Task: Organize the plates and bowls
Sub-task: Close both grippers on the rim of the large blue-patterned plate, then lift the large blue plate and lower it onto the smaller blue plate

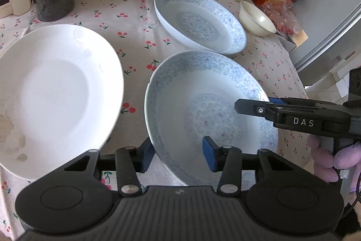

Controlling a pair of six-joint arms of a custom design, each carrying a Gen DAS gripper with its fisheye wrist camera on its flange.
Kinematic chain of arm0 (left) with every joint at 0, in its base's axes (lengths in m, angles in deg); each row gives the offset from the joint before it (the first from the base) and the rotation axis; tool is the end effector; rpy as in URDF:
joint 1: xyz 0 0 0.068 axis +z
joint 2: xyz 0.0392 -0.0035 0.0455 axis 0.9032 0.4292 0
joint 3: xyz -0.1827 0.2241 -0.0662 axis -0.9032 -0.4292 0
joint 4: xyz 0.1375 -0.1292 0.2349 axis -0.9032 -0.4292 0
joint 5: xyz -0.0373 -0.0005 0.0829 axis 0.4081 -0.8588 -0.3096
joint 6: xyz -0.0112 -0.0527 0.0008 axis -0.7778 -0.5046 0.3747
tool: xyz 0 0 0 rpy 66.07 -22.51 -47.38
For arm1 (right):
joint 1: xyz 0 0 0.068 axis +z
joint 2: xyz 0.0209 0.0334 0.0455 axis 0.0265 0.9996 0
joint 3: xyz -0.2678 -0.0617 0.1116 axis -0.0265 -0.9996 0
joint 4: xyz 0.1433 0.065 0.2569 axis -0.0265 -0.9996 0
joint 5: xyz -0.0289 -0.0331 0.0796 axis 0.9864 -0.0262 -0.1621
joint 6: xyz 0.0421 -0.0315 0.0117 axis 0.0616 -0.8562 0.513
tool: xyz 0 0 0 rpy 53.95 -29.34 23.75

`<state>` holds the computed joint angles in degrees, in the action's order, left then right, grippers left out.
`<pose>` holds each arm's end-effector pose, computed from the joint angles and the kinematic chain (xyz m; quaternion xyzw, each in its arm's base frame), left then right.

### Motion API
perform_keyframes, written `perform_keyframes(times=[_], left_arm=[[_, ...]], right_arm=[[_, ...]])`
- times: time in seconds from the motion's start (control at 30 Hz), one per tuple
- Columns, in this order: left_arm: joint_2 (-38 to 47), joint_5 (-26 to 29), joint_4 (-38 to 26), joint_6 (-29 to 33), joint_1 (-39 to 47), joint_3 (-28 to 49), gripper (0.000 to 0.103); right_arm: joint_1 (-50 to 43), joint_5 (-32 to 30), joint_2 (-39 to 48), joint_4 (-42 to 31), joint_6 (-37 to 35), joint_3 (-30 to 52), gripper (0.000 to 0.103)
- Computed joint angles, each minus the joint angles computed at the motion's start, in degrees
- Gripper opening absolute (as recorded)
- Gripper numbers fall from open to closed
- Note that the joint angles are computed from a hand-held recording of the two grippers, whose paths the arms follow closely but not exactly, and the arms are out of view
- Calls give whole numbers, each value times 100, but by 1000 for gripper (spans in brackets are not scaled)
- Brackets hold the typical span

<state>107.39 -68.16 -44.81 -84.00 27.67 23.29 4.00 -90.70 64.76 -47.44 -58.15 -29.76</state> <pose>0.2821 -0.2110 0.1588 -0.0301 0.9581 -0.1682 0.2297 0.3014 0.0320 0.1491 -0.1889 0.9144 0.2455 0.2606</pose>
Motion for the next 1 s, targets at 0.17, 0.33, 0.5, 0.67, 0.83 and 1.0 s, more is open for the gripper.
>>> perform_keyframes(times=[0.17,0.33,0.5,0.67,0.83,1.0], left_arm=[[-51,-9,10,-18,36,-57,33],[-110,88,-23,18,59,-79,31],[-279,79,16,68,88,-156,31],[-457,21,101,44,111,-236,31],[-516,12,194,-12,118,-259,31],[-495,-51,289,-218,154,-196,31]], right_arm=[[-115,24,62,-101,-2,92,20],[-203,-113,-114,-132,-1,52,19],[-237,-187,-344,-272,-16,39,19],[-255,-214,-398,-480,55,111,19],[-297,-294,-460,-493,240,196,19],[-348,-415,-442,-453,443,354,19]])
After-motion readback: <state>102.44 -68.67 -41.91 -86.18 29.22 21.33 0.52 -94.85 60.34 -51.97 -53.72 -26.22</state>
